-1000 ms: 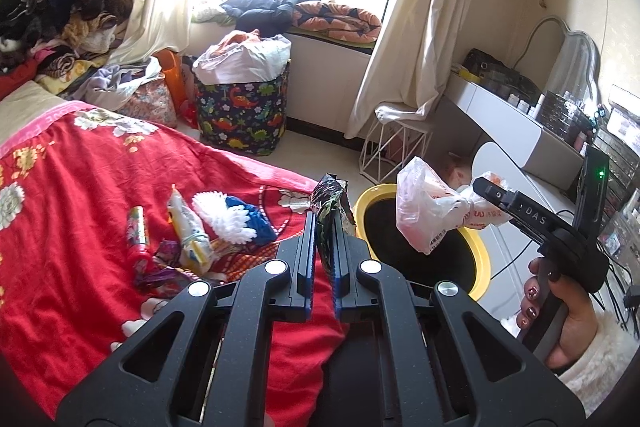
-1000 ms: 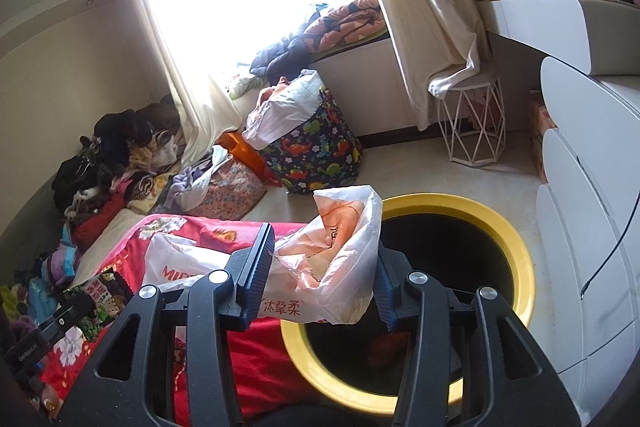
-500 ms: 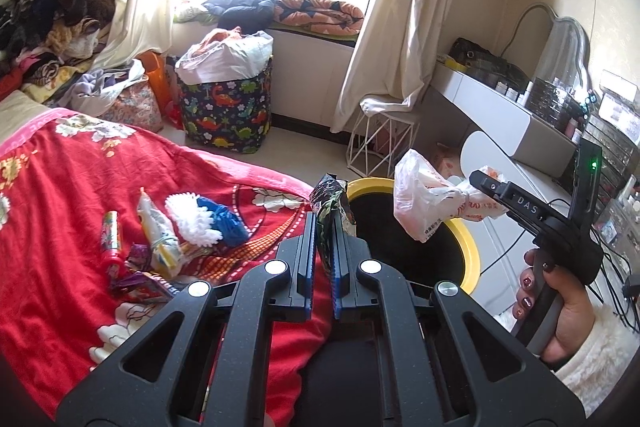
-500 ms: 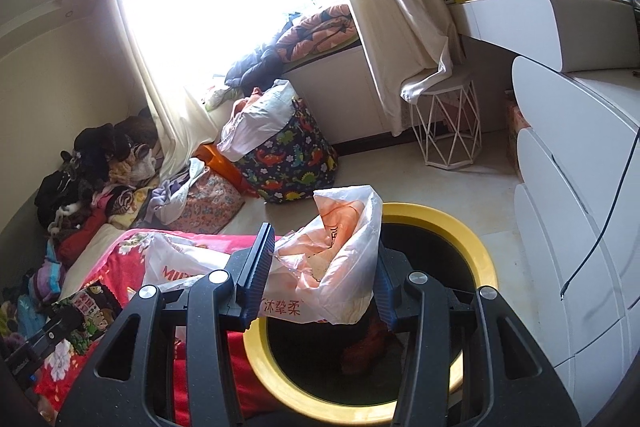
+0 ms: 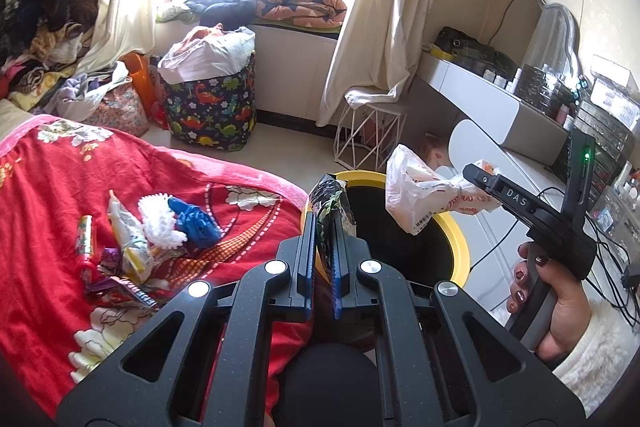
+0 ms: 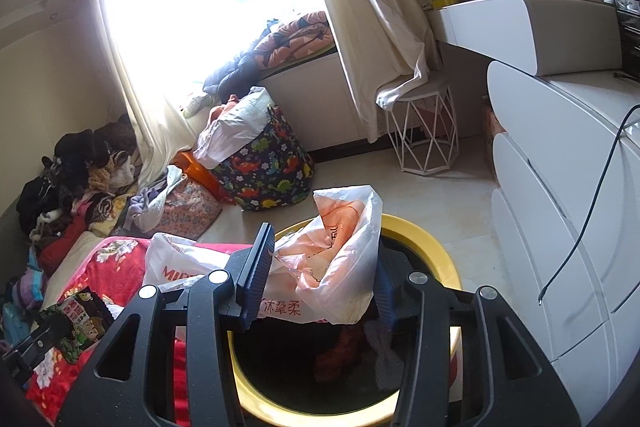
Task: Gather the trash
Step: 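Carry the green wrapper and white printed bag with both tools over the bin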
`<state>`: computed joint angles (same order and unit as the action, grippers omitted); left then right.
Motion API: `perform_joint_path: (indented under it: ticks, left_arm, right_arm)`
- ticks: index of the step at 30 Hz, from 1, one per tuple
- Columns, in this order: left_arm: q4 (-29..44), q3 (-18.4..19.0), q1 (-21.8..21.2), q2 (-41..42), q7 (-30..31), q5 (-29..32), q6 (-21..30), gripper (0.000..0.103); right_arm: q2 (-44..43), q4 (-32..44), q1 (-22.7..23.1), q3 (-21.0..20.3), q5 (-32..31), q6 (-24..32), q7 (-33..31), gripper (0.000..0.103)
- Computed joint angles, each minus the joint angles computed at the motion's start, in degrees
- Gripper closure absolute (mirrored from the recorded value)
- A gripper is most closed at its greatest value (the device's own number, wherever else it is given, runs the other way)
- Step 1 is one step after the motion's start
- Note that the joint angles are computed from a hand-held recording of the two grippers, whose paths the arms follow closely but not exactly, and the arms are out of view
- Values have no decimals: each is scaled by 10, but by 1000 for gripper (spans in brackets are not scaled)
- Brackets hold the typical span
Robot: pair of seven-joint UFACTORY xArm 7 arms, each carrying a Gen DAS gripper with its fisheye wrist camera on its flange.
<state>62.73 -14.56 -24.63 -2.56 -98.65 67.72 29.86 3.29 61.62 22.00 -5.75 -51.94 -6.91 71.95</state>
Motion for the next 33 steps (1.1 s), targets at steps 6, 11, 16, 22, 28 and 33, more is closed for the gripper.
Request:
perform_joint_path:
  ticks: [6, 11, 16, 22, 28, 33]
  left_arm:
    - [18, 5, -6, 22, 7, 2, -7, 100]
    - [36, 14, -17, 41, 15, -2, -8, 100]
    - [52, 24, -29, 59, 19, -5, -11, 100]
    - [75, 38, -41, 83, 30, -11, -15, 100]
    - [98, 53, -54, 107, 35, -13, -18, 100]
    - [119, 65, -62, 127, 52, -25, -19, 100]
  right_arm:
    - [4, 9, -3, -6, -70, 11, 64, 60]
    - [5, 17, -23, 11, -127, 28, 119, 60]
    - [8, 24, -46, 29, -172, 42, 158, 60]
    - [12, 31, -68, 48, -223, 57, 197, 60]
    - [20, 31, -79, 54, -211, 58, 178, 60]
    - [26, 26, -76, 54, -154, 66, 115, 60]
